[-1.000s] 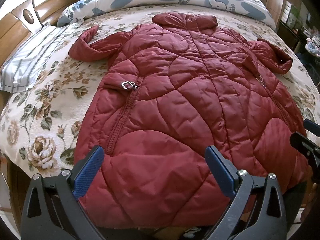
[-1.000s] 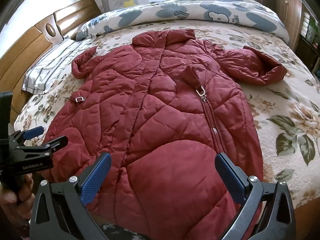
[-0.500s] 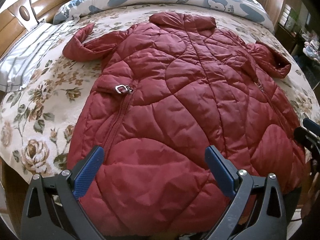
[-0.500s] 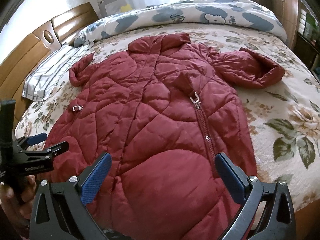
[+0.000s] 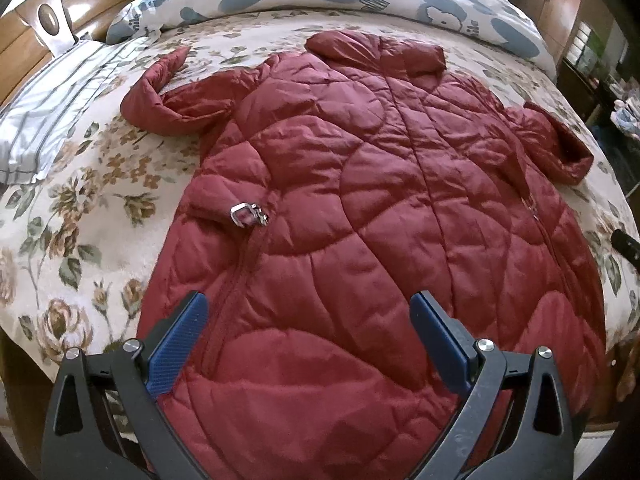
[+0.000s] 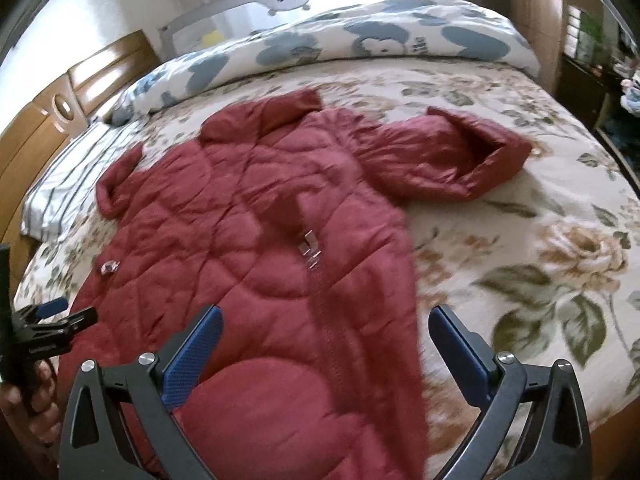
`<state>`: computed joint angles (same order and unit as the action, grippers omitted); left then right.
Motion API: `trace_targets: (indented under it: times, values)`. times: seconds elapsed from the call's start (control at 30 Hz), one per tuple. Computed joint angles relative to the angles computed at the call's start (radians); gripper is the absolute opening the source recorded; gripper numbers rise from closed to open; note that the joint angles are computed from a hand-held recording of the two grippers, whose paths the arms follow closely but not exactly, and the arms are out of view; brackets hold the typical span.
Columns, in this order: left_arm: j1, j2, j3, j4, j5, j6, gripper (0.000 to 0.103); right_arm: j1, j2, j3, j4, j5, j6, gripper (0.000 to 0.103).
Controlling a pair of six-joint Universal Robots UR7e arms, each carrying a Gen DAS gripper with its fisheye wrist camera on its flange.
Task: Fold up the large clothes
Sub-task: 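Grasp the coat's sleeve cuff with the right gripper and lift it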
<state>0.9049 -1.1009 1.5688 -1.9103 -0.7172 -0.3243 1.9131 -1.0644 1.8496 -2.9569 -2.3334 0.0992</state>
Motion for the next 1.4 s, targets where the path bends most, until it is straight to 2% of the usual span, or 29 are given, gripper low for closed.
trace_targets:
  times: [0.4, 0.6, 0.7, 0.83, 0.93, 0.97, 1.03, 1.07, 1.1, 1.13, 1.27, 1.4]
  values:
    - [0.042, 0.079, -0.111, -0.005, -0.035, -0.006, 0.101, -0.109, 0.017, -0.132, -0.002, -0.049, -0.108, 0.102]
    - [0.052, 0.115, -0.159, -0.013, -0.052, 0.022, 0.101, -0.180, 0.077, -0.283, 0.005, -0.101, -0.176, 0.093]
    - [0.057, 0.137, -0.187, -0.002, -0.056, 0.020, 0.101, -0.205, 0.133, -0.385, 0.006, -0.148, -0.240, 0.092]
    - [0.066, 0.166, -0.230, 0.019, -0.067, 0.015, 0.101, -0.237, 0.210, -0.519, 0.074, -0.210, -0.290, 0.088]
    - [0.069, 0.181, -0.249, 0.027, -0.058, 0.017, 0.101, -0.260, 0.250, -0.587, 0.123, -0.240, -0.301, 0.078]
    - [0.070, 0.185, -0.255, 0.027, -0.056, 0.019, 0.101, -0.271, 0.263, -0.608, 0.141, -0.249, -0.300, 0.072]
    - [0.073, 0.194, -0.266, 0.030, -0.047, 0.022, 0.101, -0.285, 0.264, -0.619, 0.161, -0.226, -0.292, 0.061]
    - [0.075, 0.197, -0.271, 0.032, -0.045, 0.022, 0.101, -0.292, 0.258, -0.616, 0.165, -0.203, -0.280, 0.044]
    - [0.078, 0.201, -0.275, 0.033, -0.043, 0.023, 0.101, -0.293, 0.254, -0.615, 0.169, -0.194, -0.265, 0.023]
    - [0.081, 0.204, -0.280, 0.036, -0.045, 0.021, 0.101, -0.290, 0.246, -0.605, 0.155, -0.181, -0.250, 0.019]
    - [0.092, 0.211, -0.289, 0.044, -0.059, 0.011, 0.101, -0.263, 0.219, -0.557, 0.083, -0.106, -0.246, 0.015]
    - [0.099, 0.212, -0.288, 0.043, -0.066, 0.007, 0.101, -0.223, 0.198, -0.500, 0.013, 0.015, -0.254, 0.014]
